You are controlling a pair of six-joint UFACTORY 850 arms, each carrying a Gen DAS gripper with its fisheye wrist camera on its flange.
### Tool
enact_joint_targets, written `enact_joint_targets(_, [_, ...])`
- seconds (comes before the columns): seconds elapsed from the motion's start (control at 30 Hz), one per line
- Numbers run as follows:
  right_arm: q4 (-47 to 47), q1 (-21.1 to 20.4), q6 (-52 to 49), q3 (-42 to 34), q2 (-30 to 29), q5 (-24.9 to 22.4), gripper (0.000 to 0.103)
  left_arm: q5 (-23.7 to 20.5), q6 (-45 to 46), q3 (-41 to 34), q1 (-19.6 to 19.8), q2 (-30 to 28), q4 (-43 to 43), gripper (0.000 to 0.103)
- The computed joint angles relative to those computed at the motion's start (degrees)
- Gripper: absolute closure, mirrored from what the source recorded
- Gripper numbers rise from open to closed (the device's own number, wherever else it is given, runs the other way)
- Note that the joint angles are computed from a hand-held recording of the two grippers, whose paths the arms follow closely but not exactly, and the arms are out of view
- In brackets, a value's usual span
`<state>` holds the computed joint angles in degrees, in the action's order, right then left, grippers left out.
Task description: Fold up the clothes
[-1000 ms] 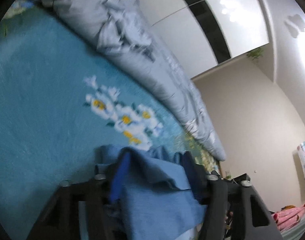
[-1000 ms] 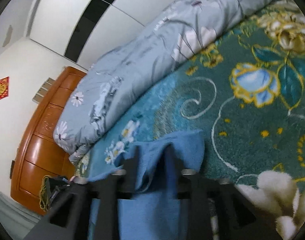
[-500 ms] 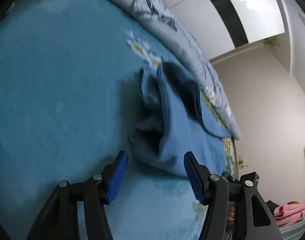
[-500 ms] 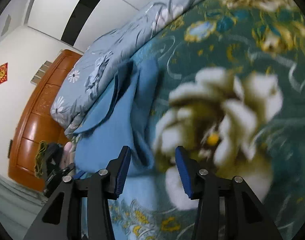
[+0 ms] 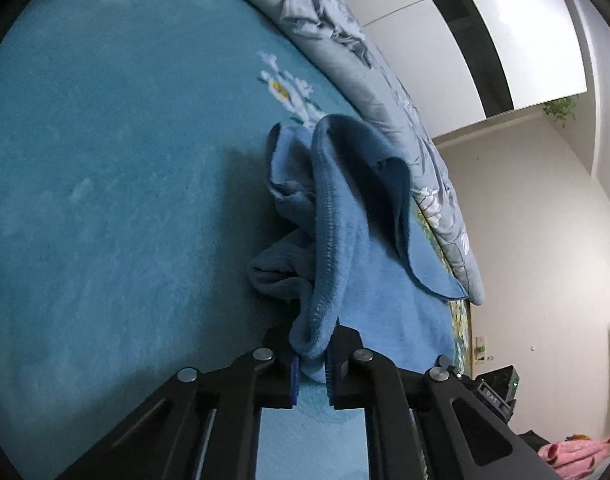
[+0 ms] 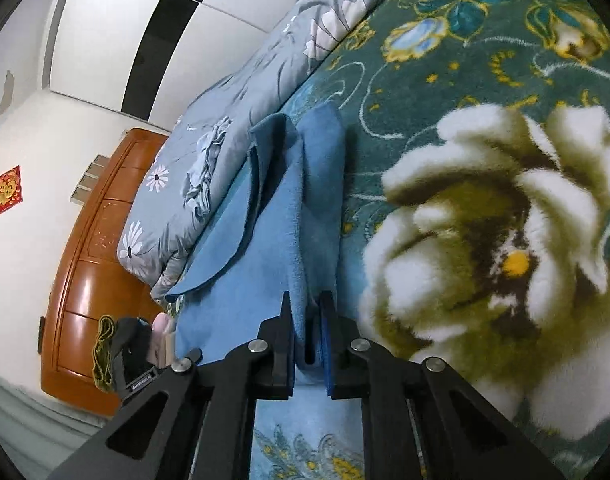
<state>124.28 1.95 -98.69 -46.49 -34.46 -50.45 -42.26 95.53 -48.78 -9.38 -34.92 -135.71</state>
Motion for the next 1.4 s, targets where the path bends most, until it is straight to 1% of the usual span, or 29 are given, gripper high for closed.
enact_joint_targets(0.1, [-0.3, -0.1, -2.0, 2.7, 3.1, -1.0, 0.093, -0.1, 2.7, 3.7, 0.0, 4.0, -0.5, 0.095])
enact_joint_targets(0.27, [-1.1, -0.5, -7.5, 11.4, 9.2, -5.0, 0.093, -1.0, 7.3, 12.5, -1.3, 10.7, -0.6, 0.094])
enact_joint_targets(0.33, [-1.1, -0.7, -9.3, 14.4, 10.2, -6.2, 0.093, -0.9, 8.2, 14.3, -1.4, 11.2, -0.2, 0.094])
enact_joint_targets(0.43, [-0.1, 0.0, -11.1, 16.1, 9.2, -5.3, 0.093, -0.9, 8.8, 15.1, -1.0, 9.7, 0.2, 0.094])
enact_joint_targets(0.53, [0.6, 0.4, -9.5, 15.1, 6.2, -5.0, 0.093, -1.0, 8.9, 14.5, -1.0, 8.1, 0.1, 0.093])
enact_joint_targets(0.63, [0.2, 0.3, -9.0, 14.4, 5.0, -5.4, 0.092, -0.7, 10.9, 14.5, -1.0, 7.9, -0.4, 0.088])
enact_joint_targets(0.67, [-0.1, 0.3, -9.2, 14.4, 5.2, -5.1, 0.091, -0.1, 12.3, 15.1, -1.1, 8.7, -1.0, 0.081])
enact_joint_targets(0.7, [-0.3, 0.4, -9.4, 14.4, 5.6, -4.6, 0.089, 0.7, 13.7, 15.7, -1.2, 9.5, -1.7, 0.075])
enact_joint_targets(0.73, [-0.4, 0.4, -9.9, 14.5, 6.3, -3.7, 0.087, 2.4, 15.5, 16.2, -1.4, 10.6, -2.9, 0.061])
enact_joint_targets(0.77, [0.0, 0.7, -11.0, 14.8, 7.3, -2.1, 0.086, 4.1, 17.6, 16.5, -1.5, 11.8, -4.4, 0.055])
enact_joint_targets(0.8, [0.9, 1.0, -12.4, 15.1, 8.3, -0.7, 0.086, 4.9, 19.9, 16.8, -1.1, 12.6, -5.6, 0.049])
enact_joint_targets(0.83, [1.9, 1.1, -13.6, 15.2, 9.2, 0.4, 0.085, 5.5, 21.7, 16.9, -0.7, 13.3, -6.7, 0.047])
enact_joint_targets(0.93, [4.7, 1.4, -16.6, 14.4, 11.3, 3.8, 0.084, 8.9, 25.1, 14.5, 0.3, 13.8, -9.1, 0.047])
enact_joint_targets(1.03, [5.7, 2.2, -16.6, 10.1, 11.0, 6.3, 0.084, 14.3, 28.6, 8.8, -0.6, 11.8, -9.7, 0.047])
enact_joint_targets(1.07, [5.8, 2.5, -16.6, 8.5, 10.6, 7.0, 0.084, 16.7, 31.4, 6.7, -1.4, 10.9, -10.8, 0.047])
enact_joint_targets(1.1, [5.8, 3.0, -16.4, 6.5, 9.9, 8.2, 0.083, 19.1, 34.8, 4.7, -2.2, 10.0, -12.3, 0.047])
enact_joint_targets(1.17, [5.3, 4.0, -15.8, 2.5, 8.4, 11.1, 0.082, 23.3, 45.2, 1.3, -4.2, 8.0, -19.2, 0.047])
enact_joint_targets(1.23, [5.2, 4.7, -15.7, -0.7, 6.9, 14.9, 0.078, 26.1, 53.7, -1.6, -5.1, 5.6, -25.2, 0.047])
enact_joint_targets(1.27, [4.4, 5.1, -14.8, -2.6, 5.7, 17.0, 0.078, 27.4, 58.5, -3.0, -5.5, 4.4, -28.8, 0.047])
enact_joint_targets(1.33, [2.1, 5.4, -12.3, -5.1, 3.9, 19.3, 0.078, 28.1, 63.5, -4.4, -5.4, 3.0, -32.8, 0.047])
enact_joint_targets(1.37, [0.6, 5.3, -11.0, -6.0, 3.1, 19.9, 0.078, 27.7, 64.5, -4.7, -5.2, 2.4, -33.5, 0.049])
enact_joint_targets(1.4, [-0.8, 5.3, -10.1, -6.6, 2.4, 19.9, 0.078, 27.0, 63.2, -4.8, -4.9, 2.1, -32.2, 0.052])
